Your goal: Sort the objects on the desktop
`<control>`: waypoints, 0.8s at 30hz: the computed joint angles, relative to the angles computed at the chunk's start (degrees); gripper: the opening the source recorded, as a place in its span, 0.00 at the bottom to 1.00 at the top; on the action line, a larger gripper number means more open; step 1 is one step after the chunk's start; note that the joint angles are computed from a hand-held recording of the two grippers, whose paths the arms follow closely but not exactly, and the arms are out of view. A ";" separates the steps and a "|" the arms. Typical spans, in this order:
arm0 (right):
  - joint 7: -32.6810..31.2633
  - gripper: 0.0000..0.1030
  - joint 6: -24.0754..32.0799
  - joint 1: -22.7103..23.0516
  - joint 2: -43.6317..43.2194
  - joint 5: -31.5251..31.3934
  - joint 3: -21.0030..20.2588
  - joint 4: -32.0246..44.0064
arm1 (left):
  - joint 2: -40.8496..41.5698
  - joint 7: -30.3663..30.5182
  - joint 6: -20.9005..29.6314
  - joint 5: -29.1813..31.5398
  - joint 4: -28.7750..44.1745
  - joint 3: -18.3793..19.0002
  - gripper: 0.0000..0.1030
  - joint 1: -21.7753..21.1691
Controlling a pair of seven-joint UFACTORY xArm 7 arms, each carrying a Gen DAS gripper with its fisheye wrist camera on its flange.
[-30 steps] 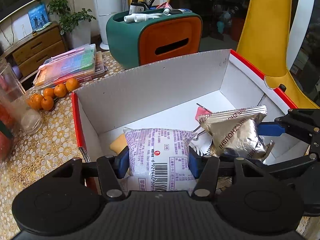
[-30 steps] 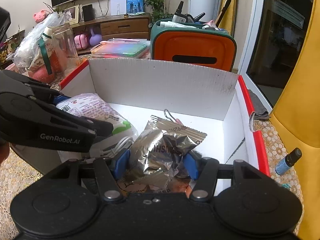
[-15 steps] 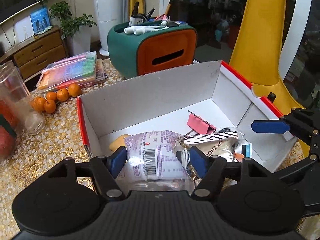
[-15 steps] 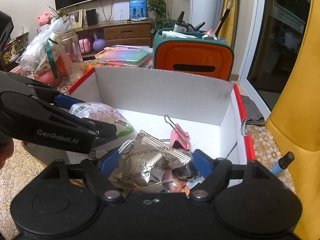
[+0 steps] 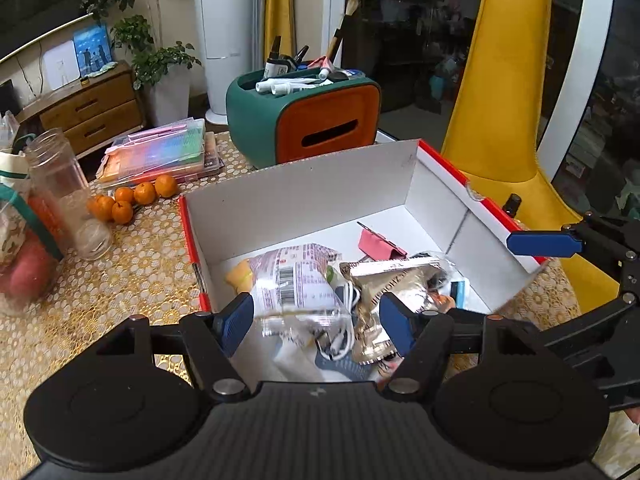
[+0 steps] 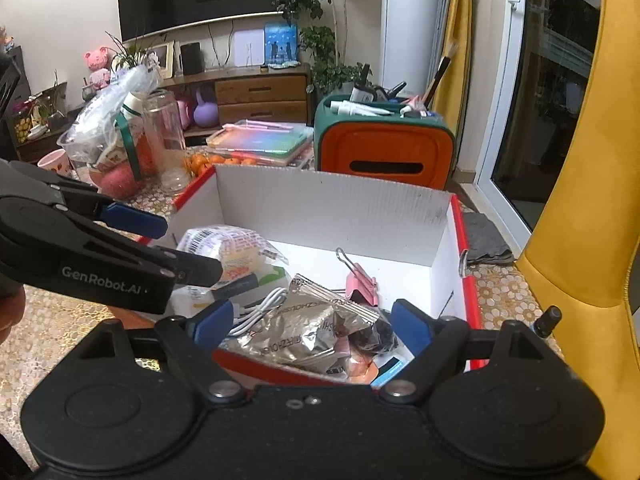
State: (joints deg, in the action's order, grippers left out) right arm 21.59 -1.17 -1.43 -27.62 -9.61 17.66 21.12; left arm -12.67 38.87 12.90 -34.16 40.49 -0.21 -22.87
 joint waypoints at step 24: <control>10.35 0.95 3.61 3.27 -16.59 -0.16 6.29 -5.53 | -19.66 -2.06 1.09 4.80 -13.82 8.08 0.85 -2.97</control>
